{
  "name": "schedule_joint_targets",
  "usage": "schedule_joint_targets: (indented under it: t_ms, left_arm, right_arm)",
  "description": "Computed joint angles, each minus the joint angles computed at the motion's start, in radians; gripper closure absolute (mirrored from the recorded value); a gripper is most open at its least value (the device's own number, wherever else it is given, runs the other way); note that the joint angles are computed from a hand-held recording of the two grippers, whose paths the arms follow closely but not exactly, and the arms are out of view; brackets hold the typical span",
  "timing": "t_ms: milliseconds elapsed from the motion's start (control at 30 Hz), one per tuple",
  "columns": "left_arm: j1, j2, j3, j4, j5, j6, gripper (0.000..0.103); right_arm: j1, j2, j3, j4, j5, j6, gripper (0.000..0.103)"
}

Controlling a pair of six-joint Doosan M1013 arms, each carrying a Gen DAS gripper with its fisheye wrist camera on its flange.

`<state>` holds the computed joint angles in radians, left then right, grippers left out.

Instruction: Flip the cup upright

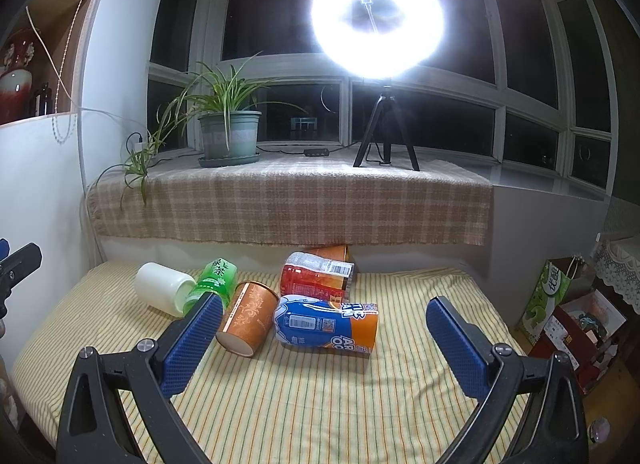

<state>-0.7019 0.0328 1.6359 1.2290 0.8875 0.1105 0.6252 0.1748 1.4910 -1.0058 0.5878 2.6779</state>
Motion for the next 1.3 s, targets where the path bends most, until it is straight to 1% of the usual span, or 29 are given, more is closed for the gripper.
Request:
schedule_joint_targets:
  t_ms: [767, 967, 1100, 1167, 1200, 1300]
  left_arm:
    - [-0.001, 0.0, -0.001, -0.006, 0.001, 0.005, 0.0]
    - [-0.001, 0.002, 0.0, -0.004, 0.004, 0.002, 0.0]
    - [0.0, 0.002, 0.006, -0.004, 0.011, -0.008, 0.0]
    - [0.003, 0.0, 0.01, -0.01, 0.014, -0.005, 0.0]
    - [0.005, -0.004, 0.013, -0.015, 0.016, -0.001, 0.0]
    - [0.012, -0.009, 0.02, -0.035, 0.023, 0.011, 0.0]
  right_arm:
    - [0.003, 0.005, -0.006, 0.016, 0.001, -0.016, 0.0]
    - [-0.001, 0.013, -0.015, 0.052, -0.012, -0.051, 0.0]
    - [-0.008, 0.019, -0.029, 0.128, -0.039, -0.127, 0.0]
    - [-0.016, 0.027, -0.046, 0.229, -0.063, -0.233, 0.0]
    - [-0.021, 0.034, -0.06, 0.304, -0.072, -0.309, 0.0]
    - [-0.033, 0.058, -0.099, 0.493, -0.081, -0.5, 0.0]
